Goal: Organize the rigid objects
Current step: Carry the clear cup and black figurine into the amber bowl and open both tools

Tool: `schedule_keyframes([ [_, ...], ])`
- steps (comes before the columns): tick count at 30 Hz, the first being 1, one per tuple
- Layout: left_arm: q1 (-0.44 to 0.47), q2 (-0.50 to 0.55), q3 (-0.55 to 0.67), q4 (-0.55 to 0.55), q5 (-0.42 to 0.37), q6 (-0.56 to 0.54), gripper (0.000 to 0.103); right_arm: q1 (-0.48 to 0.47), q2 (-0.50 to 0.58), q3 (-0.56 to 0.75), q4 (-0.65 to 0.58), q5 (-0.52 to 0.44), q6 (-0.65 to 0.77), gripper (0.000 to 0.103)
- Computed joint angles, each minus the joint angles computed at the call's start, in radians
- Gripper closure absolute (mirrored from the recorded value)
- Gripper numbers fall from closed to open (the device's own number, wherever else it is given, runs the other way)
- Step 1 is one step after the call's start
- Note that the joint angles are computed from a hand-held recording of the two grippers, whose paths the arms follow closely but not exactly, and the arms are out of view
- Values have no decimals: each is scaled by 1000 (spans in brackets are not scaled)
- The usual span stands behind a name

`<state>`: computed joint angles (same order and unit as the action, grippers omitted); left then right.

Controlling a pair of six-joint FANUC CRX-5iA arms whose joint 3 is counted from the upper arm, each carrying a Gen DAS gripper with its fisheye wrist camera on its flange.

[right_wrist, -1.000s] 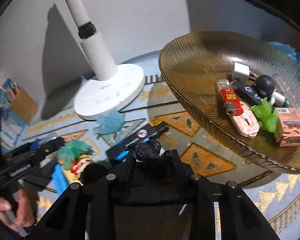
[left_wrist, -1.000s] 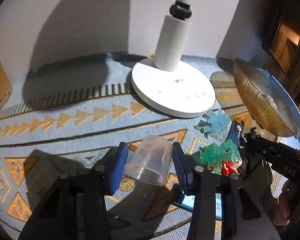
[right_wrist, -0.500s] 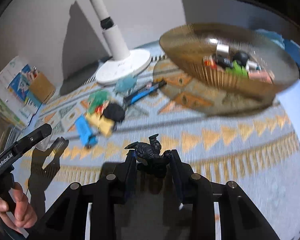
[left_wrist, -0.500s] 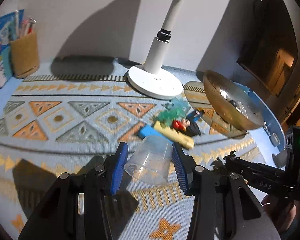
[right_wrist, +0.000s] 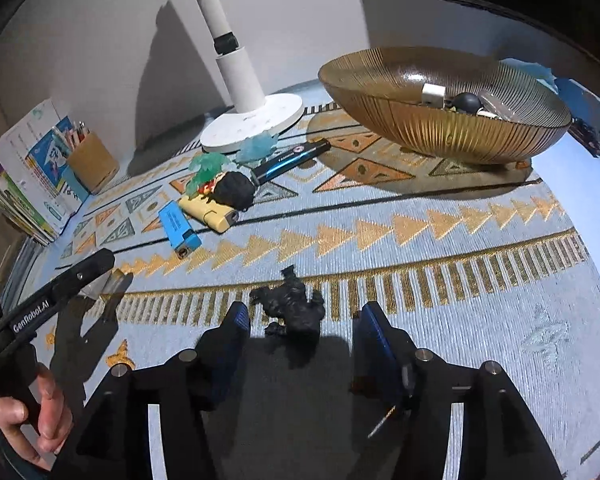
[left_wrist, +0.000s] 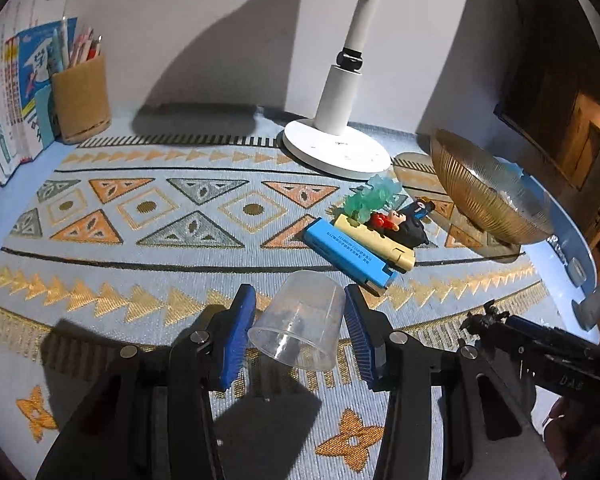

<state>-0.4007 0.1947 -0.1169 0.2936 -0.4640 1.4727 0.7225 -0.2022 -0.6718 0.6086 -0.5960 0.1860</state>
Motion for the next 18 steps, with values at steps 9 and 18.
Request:
schedule_keyframes([
  [9,-8,-9,-1,-38,19,16,61,48,75,60,33,-106,52,46],
  [18,-2,-21,-24,-3,36,10,61,49,77,53,59,-116,40,69],
])
